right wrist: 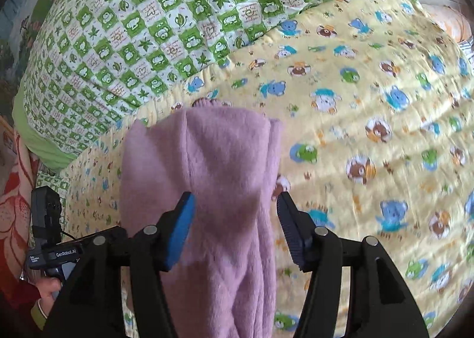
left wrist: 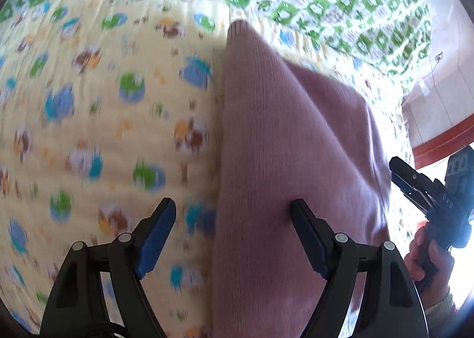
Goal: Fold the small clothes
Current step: 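Grasp the bundle edge with the left gripper while the right gripper holds the sweater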
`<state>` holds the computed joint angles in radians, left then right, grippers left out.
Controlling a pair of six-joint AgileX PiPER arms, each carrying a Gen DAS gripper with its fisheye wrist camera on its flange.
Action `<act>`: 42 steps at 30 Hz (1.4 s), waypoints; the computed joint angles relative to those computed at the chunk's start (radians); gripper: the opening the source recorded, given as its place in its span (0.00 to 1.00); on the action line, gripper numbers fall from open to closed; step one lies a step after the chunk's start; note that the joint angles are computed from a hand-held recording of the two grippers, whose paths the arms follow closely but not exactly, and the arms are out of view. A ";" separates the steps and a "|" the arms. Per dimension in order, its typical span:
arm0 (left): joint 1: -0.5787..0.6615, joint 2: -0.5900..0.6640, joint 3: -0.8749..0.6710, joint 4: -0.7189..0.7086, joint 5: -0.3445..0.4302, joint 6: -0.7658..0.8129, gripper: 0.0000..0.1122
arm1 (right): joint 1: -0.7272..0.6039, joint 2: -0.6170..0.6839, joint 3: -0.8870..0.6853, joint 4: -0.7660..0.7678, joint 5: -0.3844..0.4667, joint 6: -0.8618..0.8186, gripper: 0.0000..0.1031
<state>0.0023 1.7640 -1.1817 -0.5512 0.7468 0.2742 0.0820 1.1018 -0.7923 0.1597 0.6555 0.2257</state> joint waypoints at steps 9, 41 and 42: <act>-0.053 0.182 -0.263 0.220 -0.045 -0.191 0.72 | -0.085 0.266 -0.157 0.201 -0.050 -0.269 0.12; 0.043 0.049 0.155 -0.296 0.004 0.179 0.82 | -0.272 0.055 0.187 0.612 0.075 -0.608 0.73; 0.034 0.064 0.142 -0.300 0.005 0.180 0.82 | -0.269 0.072 0.181 0.629 0.069 -0.623 0.73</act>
